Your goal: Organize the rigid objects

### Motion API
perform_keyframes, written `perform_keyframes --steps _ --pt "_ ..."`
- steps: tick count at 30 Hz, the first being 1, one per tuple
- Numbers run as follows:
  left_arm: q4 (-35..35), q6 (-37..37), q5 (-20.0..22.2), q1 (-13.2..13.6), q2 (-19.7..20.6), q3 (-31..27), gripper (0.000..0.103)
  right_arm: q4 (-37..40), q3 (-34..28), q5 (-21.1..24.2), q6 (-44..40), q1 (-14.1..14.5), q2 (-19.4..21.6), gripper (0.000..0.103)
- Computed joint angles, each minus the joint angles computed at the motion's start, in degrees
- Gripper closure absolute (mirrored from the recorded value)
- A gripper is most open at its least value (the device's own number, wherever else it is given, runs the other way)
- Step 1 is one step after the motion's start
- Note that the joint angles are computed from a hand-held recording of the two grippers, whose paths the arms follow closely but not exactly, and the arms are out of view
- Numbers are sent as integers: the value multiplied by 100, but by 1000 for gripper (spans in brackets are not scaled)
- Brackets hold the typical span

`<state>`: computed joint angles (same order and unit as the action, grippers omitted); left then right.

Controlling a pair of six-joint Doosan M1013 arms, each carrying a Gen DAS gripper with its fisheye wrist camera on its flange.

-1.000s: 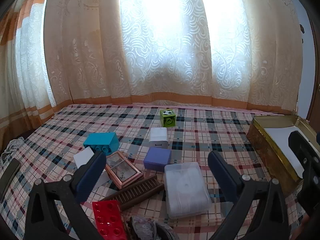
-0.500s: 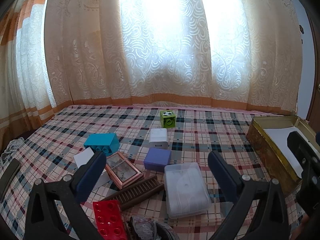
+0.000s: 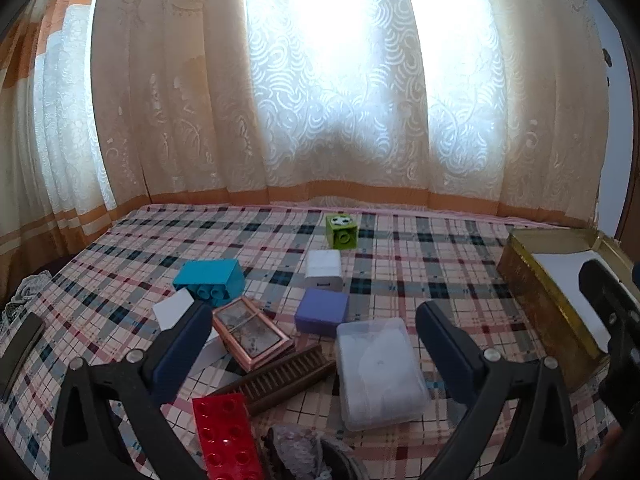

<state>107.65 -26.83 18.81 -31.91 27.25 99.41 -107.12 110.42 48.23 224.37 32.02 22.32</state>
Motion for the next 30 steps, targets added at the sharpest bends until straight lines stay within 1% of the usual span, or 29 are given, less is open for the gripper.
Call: perform_keyframes --steps 8,13,14,15,17,18,20,22,24,26,28,30 --pt "-12 29 71 -19 -17 50 0 -129 52 -64 96 -5 -31 1" --pt "-27 36 1 -4 -41 76 0 -168 60 -130 112 -11 -39 1" --pt "-172 195 -70 13 -48 72 0 -202 68 -185 140 -22 -50 1" --pt "-494 522 -126 30 -61 65 0 -250 79 -263 178 -35 -63 1" --pt "-988 941 -148 73 -106 95 0 -329 92 -406 212 -52 -81 1" --pt "-1087 993 -162 104 -138 131 0 -362 93 -462 198 -56 -85 1" --pt "-1064 949 -252 185 -219 228 0 -420 85 -559 121 -49 -84 1" --pt "-979 898 -204 250 -311 347 0 -519 77 -710 39 -46 -90 1" --pt "-906 886 6 286 -388 472 0 -611 59 -938 -80 -54 -98 1" --pt "-1225 1249 131 338 -429 534 0 -704 33 -1205 -207 -62 -100 1" --pt "-1725 1787 20 435 -470 591 0 -802 -1 -1536 -278 -91 -100 1" --pt "-2134 2240 -105 500 -513 658 0 -835 -58 -2050 -384 -151 -104 2"
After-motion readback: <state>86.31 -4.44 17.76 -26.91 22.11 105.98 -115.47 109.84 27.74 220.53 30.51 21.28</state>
